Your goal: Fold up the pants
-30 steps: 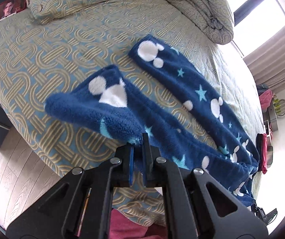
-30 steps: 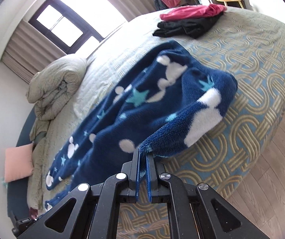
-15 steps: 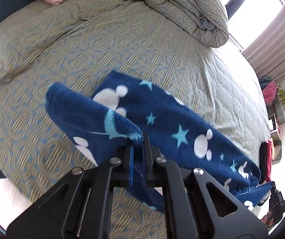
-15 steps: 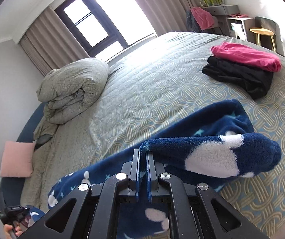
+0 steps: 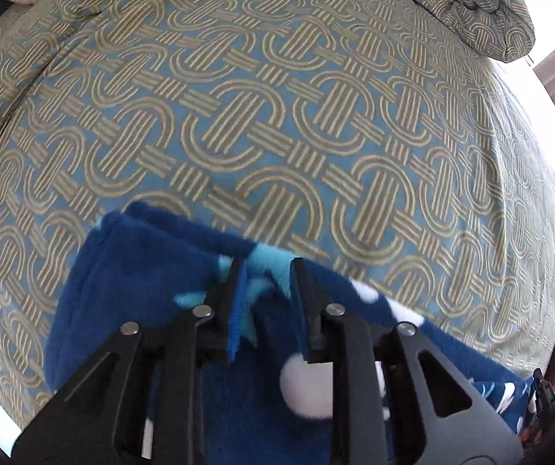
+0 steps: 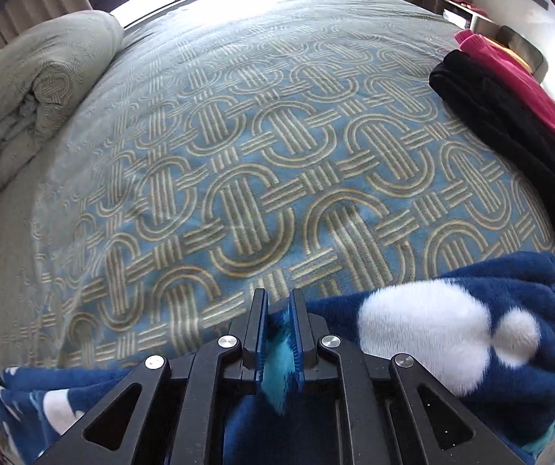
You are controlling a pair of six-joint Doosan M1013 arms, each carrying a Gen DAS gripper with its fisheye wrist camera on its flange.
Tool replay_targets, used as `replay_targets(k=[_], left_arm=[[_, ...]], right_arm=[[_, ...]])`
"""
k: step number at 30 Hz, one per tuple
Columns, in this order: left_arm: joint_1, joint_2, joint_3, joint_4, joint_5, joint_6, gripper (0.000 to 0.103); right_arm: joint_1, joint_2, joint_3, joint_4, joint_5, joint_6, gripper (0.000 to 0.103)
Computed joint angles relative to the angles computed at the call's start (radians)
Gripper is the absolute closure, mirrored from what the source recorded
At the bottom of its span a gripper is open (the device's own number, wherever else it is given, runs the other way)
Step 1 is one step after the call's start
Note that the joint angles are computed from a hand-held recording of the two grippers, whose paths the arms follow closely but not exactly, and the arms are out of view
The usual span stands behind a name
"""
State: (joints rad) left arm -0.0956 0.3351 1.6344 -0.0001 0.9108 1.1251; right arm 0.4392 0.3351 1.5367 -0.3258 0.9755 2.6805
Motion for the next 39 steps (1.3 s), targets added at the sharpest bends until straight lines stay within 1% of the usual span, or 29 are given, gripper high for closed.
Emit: replay_targets(k=[2,4,6,8,9,11,12,13,14,15,16,19,21,23,26,27,29,31,32,33,34,35,36,37,39], left_arm=[[-0.005,-0.007,0.004,0.037,-0.03,0.009,0.071],[-0.015,-0.023,0.011,0.108,-0.048,-0.004,0.07],[-0.006,-0.045,0.023,0.089,-0.067,0.032,0.066],[0.011,-0.075,0.046,0.038,-0.085,0.089,0.055],[0.015,-0.097,0.065,0.038,-0.098,0.098,0.053],[0.015,-0.134,0.098,0.091,-0.122,0.075,0.048],[0.017,-0.15,0.116,0.114,-0.136,0.062,0.046],[0.02,-0.172,0.141,0.145,-0.149,0.046,0.04],[0.023,-0.177,0.147,0.165,-0.151,0.035,0.036],[0.029,-0.198,0.173,0.19,-0.154,0.019,0.036],[0.034,-0.203,0.179,0.197,-0.148,0.013,0.036],[0.062,-0.252,0.233,0.157,-0.137,0.032,0.036],[0.074,-0.289,0.272,0.114,-0.147,0.051,0.036],[0.082,-0.325,0.312,0.051,-0.153,0.076,0.035],[0.083,-0.349,0.347,-0.038,-0.155,0.111,0.035],[0.078,-0.354,0.356,-0.061,-0.153,0.118,0.035],[0.058,-0.362,0.366,-0.087,-0.149,0.122,0.035],[0.029,-0.377,0.376,-0.119,-0.156,0.14,0.035],[0.024,-0.388,0.384,-0.136,-0.156,0.156,0.035],[0.01,-0.396,0.387,-0.168,-0.156,0.181,0.035],[-0.002,-0.406,0.39,-0.203,-0.151,0.219,0.035],[-0.021,-0.41,0.39,-0.237,-0.145,0.263,0.035],[-0.053,-0.414,0.387,-0.275,-0.131,0.333,0.035],[-0.076,-0.416,0.386,-0.298,-0.125,0.38,0.035],[-0.15,-0.41,0.373,-0.356,-0.093,0.511,0.035]], right_arm=[[-0.006,-0.008,0.016,-0.006,-0.021,-0.024,0.087],[-0.011,-0.025,0.032,-0.014,-0.035,-0.042,0.084],[-0.008,-0.048,0.047,-0.045,-0.025,-0.03,0.082],[0.001,-0.09,0.079,-0.075,-0.033,-0.007,0.077],[0.005,-0.111,0.097,-0.087,-0.041,0.002,0.074],[0.026,-0.149,0.126,-0.109,-0.037,0.007,0.071],[0.04,-0.164,0.139,-0.121,-0.028,0.01,0.067],[0.057,-0.18,0.156,-0.139,-0.017,0.017,0.063],[0.076,-0.195,0.173,-0.159,-0.007,0.029,0.061],[0.094,-0.21,0.191,-0.176,0.001,0.034,0.058],[0.106,-0.219,0.204,-0.186,0.006,0.035,0.057],[0.142,-0.256,0.25,-0.212,0.043,0.077,0.057],[0.149,-0.296,0.295,-0.198,0.039,0.135,0.057],[0.145,-0.342,0.343,-0.174,0.037,0.204,0.057],[0.126,-0.406,0.407,-0.139,0.027,0.306,0.057],[0.118,-0.427,0.427,-0.128,0.011,0.341,0.057],[0.098,-0.469,0.47,-0.105,-0.059,0.398,0.055],[0.083,-0.495,0.501,-0.097,-0.136,0.436,0.045],[0.076,-0.503,0.515,-0.108,-0.175,0.468,0.042],[0.069,-0.506,0.525,-0.117,-0.209,0.491,0.037],[0.057,-0.507,0.533,-0.115,-0.247,0.507,0.035],[0.04,-0.504,0.538,-0.096,-0.286,0.509,0.034],[0.027,-0.498,0.539,-0.07,-0.315,0.498,0.034],[0.009,-0.488,0.536,-0.03,-0.345,0.467,0.034],[-0.002,-0.466,0.526,-0.002,-0.366,0.432,0.033]])
